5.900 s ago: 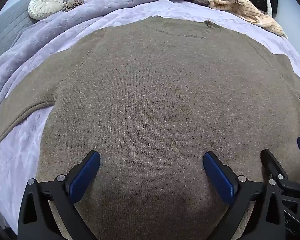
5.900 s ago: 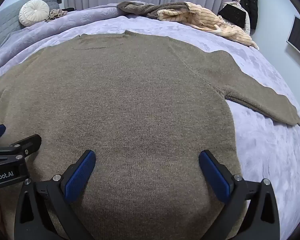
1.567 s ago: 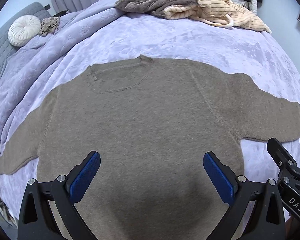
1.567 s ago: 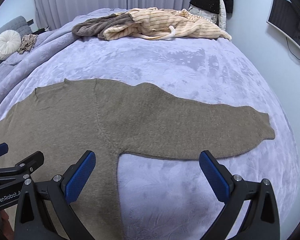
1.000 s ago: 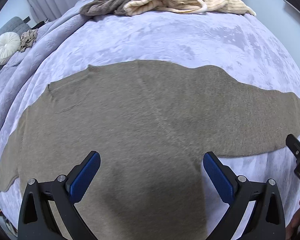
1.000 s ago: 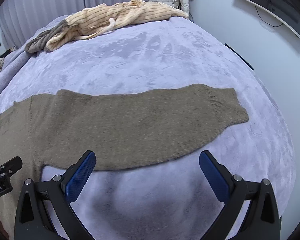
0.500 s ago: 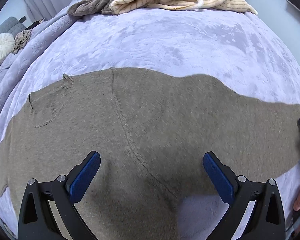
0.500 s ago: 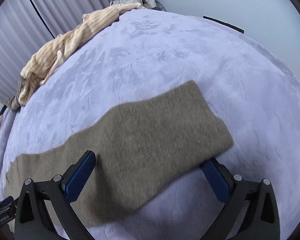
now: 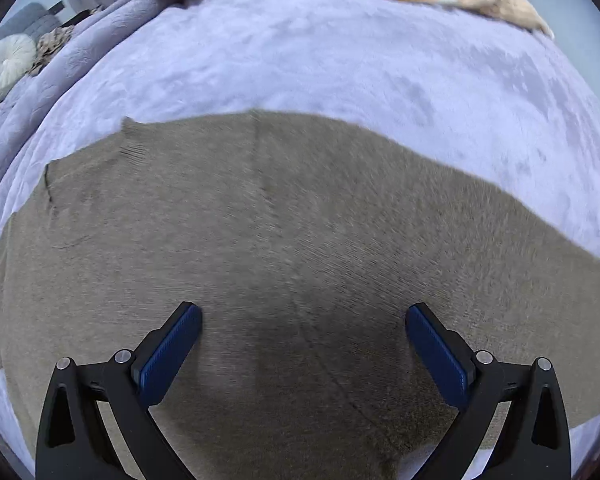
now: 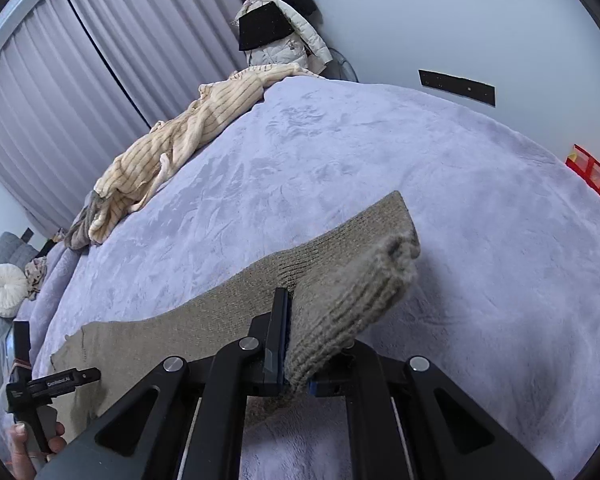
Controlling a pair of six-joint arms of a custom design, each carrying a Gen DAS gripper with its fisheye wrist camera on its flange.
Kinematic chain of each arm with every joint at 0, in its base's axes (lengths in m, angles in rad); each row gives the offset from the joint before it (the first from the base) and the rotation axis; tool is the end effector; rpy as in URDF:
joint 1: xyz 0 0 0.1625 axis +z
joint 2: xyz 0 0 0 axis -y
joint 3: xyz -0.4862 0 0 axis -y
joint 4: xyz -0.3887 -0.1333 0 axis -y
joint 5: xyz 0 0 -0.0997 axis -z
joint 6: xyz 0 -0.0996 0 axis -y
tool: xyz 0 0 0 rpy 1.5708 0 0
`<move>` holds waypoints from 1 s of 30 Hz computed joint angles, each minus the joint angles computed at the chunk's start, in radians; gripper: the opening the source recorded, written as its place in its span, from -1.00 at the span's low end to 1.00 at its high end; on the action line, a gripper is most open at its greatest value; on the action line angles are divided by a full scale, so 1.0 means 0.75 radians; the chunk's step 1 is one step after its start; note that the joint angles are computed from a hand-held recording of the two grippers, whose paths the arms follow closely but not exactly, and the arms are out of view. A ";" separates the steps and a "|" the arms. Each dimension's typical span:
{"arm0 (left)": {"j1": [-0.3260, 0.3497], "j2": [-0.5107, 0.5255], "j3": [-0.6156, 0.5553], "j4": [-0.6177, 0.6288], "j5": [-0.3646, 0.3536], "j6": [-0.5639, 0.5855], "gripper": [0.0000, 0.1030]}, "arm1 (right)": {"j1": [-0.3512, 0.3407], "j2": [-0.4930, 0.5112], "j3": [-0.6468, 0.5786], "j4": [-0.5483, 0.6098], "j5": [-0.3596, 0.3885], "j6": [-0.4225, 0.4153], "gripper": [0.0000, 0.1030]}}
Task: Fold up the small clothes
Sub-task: 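Lift the sleeve with the right gripper and carry it across the body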
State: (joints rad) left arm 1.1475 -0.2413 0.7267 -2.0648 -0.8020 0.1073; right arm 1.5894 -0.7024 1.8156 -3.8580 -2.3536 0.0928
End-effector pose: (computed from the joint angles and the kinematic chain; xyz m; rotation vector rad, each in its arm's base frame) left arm -0.1917 -0.9186 0.0266 0.6197 2.2966 -0.1615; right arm 0.0751 -0.6452 0.1926 -0.6399 -2.0323 1.4119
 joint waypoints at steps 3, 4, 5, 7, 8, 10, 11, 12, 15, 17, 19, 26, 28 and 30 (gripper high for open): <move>-0.010 0.007 0.033 -0.073 0.041 0.067 1.00 | -0.030 -0.012 0.011 0.086 0.018 0.071 -0.80; -0.010 0.010 0.031 -0.068 0.045 0.069 1.00 | -0.047 -0.019 0.011 0.129 0.036 0.113 -0.78; -0.011 0.009 0.029 -0.060 0.043 0.067 1.00 | -0.061 -0.023 0.014 0.149 0.047 0.139 -0.78; -0.013 0.003 0.024 -0.046 0.034 0.055 1.00 | -0.085 -0.028 0.036 0.120 0.091 0.158 -0.78; -0.013 -0.018 0.053 -0.069 0.013 0.054 1.00 | -0.088 -0.033 0.040 0.131 0.092 0.172 -0.80; -0.014 -0.051 0.113 -0.116 -0.023 0.086 1.00 | -0.066 -0.027 0.048 0.076 0.069 0.145 -0.86; -0.017 -0.061 0.141 -0.125 -0.016 0.107 1.00 | -0.046 -0.022 0.044 0.049 0.047 0.114 -0.86; -0.019 -0.058 0.149 -0.106 -0.001 0.124 1.00 | -0.020 -0.016 0.036 0.026 0.014 0.077 -0.86; -0.028 -0.085 0.213 -0.153 0.014 0.164 1.00 | 0.047 -0.013 -0.007 0.047 -0.057 0.025 -0.87; -0.030 -0.142 0.264 -0.160 -0.079 0.145 1.00 | 0.099 -0.006 -0.052 0.068 -0.105 -0.020 -0.87; -0.033 -0.196 0.335 -0.235 -0.118 0.183 1.00 | 0.145 0.008 -0.100 0.072 -0.152 -0.075 -0.87; -0.034 -0.389 0.581 -0.474 -0.221 0.347 1.00 | 0.257 0.083 -0.284 0.189 -0.255 -0.128 -0.87; -0.025 -0.424 0.618 -0.500 -0.237 0.368 1.00 | 0.283 0.112 -0.340 0.228 -0.270 -0.132 -0.87; -0.009 -0.455 0.639 -0.505 -0.257 0.388 1.00 | 0.310 0.149 -0.408 0.270 -0.286 -0.143 -0.87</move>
